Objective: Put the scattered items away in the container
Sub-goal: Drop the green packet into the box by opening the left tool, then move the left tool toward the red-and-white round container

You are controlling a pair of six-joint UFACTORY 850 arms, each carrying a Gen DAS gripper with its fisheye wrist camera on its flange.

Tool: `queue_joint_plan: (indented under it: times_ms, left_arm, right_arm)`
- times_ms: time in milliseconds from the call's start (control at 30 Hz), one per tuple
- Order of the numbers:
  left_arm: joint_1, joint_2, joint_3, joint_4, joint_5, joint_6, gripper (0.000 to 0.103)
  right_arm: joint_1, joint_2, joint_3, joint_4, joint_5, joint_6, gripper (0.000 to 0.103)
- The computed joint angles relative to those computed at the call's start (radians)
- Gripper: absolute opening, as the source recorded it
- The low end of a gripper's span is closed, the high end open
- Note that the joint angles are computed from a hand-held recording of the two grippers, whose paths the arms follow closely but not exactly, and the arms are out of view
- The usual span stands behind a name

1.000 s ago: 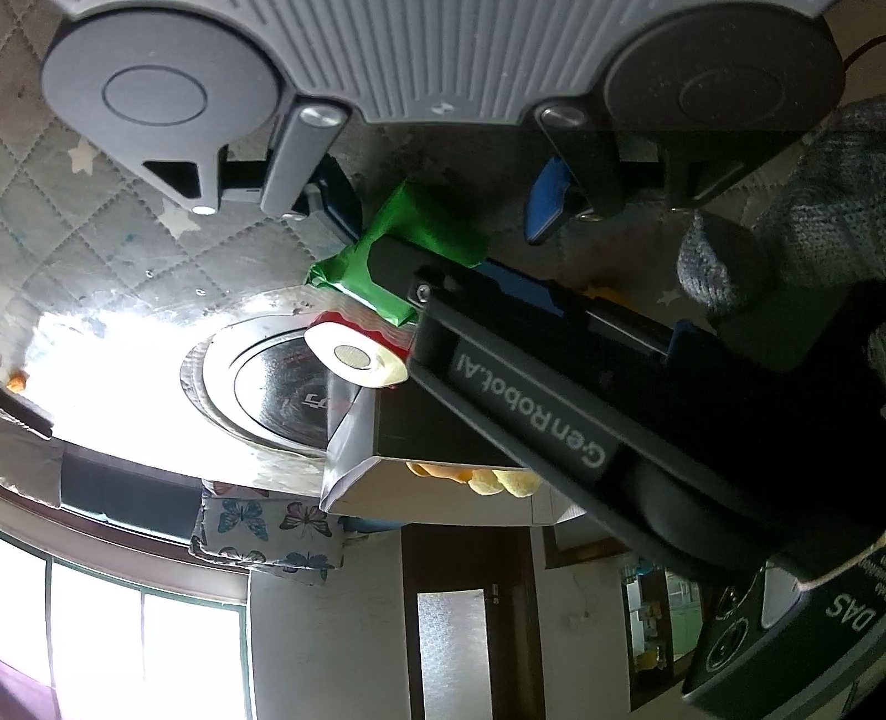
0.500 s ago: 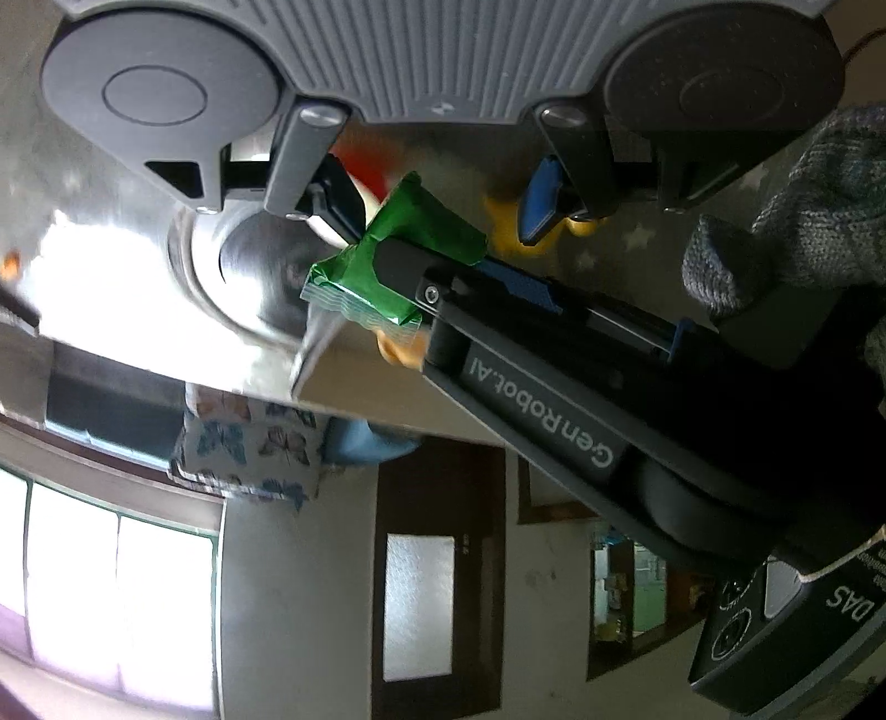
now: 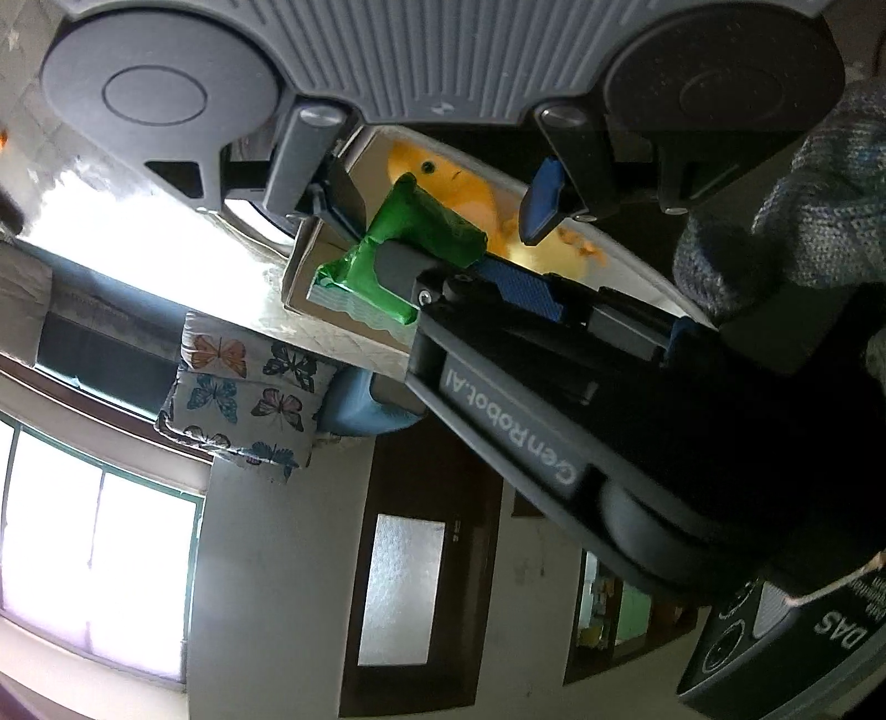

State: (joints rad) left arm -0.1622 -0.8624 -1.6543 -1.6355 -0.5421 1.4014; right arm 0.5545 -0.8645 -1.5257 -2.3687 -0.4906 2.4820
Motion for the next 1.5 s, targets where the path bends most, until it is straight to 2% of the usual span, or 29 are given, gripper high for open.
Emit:
queue_joint_plan:
  times_ms: [100, 333, 633, 1033, 1300, 1500]
  left_arm:
    - [0.000, -0.042, -0.050, 0.028, 0.004, -0.041, 0.027]
    - [0.007, -0.047, -0.041, 0.014, 0.006, -0.024, 0.027]
    - [0.017, 0.052, 0.111, -0.108, -0.024, 0.127, 0.027]
    - [0.009, 0.173, 0.320, -0.232, -0.050, 0.308, 0.029]
    - [-0.001, 0.185, 0.370, -0.201, -0.032, 0.298, 0.029]
    - [-0.013, 0.164, 0.341, -0.144, -0.017, 0.229, 0.030]
  right_arm:
    - [-0.006, -0.025, -0.033, 0.031, 0.020, -0.023, 0.063]
    - [-0.006, -0.011, 0.007, 0.001, -0.030, 0.036, 0.063]
    - [0.015, 0.061, 0.134, -0.017, -0.101, 0.094, 0.064]
    - [0.036, 0.103, 0.263, 0.019, -0.123, 0.142, 0.064]
    - [0.056, 0.120, 0.319, 0.038, -0.129, 0.188, 0.064]
    - [0.038, 0.112, 0.305, 0.027, -0.108, 0.201, 0.064]
